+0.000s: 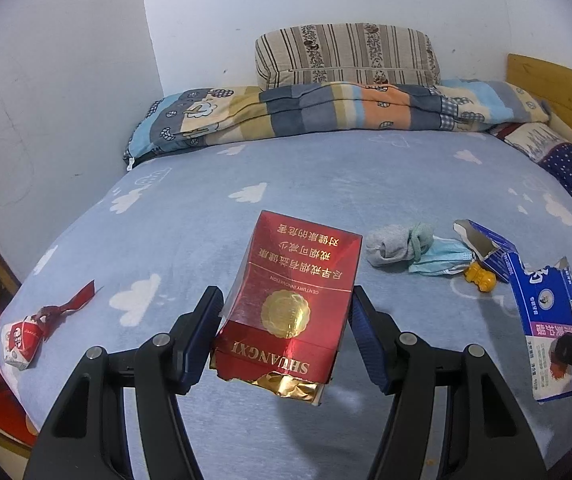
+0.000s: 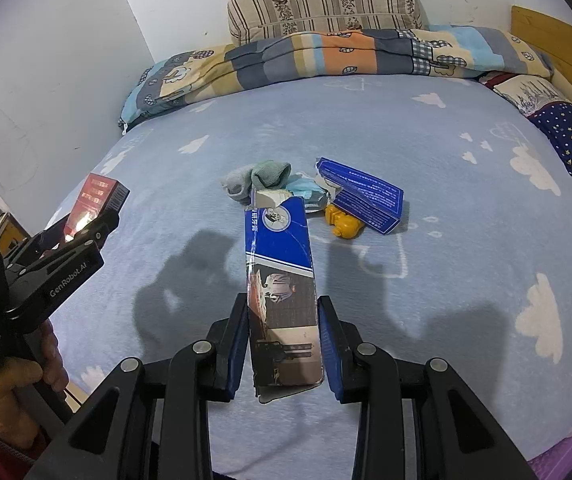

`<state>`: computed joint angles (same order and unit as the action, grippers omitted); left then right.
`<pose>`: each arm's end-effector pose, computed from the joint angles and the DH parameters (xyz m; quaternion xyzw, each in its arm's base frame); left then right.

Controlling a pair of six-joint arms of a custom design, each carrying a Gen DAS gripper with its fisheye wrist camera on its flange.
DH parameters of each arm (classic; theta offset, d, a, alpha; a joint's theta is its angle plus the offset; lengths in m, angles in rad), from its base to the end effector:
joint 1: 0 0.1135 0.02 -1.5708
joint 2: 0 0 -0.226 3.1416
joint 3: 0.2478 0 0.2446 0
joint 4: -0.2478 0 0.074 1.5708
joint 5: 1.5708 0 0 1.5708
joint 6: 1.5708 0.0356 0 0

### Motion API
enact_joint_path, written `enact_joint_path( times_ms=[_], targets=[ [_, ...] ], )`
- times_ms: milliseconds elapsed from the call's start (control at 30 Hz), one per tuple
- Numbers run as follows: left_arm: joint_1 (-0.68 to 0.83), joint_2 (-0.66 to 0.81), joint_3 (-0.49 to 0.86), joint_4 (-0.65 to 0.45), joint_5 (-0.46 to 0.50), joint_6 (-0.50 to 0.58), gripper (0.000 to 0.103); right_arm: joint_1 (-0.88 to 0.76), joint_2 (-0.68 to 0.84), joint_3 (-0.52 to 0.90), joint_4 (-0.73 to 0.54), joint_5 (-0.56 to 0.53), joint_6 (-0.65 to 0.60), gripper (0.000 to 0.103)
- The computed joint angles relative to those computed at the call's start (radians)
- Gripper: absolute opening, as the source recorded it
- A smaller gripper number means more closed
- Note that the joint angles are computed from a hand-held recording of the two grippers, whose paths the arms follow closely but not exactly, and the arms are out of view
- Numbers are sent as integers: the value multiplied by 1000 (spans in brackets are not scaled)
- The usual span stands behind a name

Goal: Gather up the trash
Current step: 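Lift the blue-white box with the right tool while the left tool holds the red pack, then carry the red pack and blue-white box to the purple basket and release both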

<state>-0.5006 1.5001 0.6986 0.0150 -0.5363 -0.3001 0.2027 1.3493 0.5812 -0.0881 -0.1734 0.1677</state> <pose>0.2596 -0.1213 0.1363 -0.0116 0.8967 0.0818 0.4348 0.2476 0.0572 0.1300 -0.0466 0.9327 0.1439 0.3275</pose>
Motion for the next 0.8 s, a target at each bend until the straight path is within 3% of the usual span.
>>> enact_joint_path(
  times_ms=[300,467,667,800],
  targets=[
    [-3,9,4,6,19,-8,63,0,0,0,1,0,1,35],
    [-3,-18,-9,40,148,-20,63,-20,-27,-3,-11,-22,14,35],
    [-70,-29,-3,91,353,18,63,-180,-254,-72,-108,-140,54,35],
    [-165,15,57,83,454,62,63,-413,-461,-140,-280,-291,4,35]
  ],
)
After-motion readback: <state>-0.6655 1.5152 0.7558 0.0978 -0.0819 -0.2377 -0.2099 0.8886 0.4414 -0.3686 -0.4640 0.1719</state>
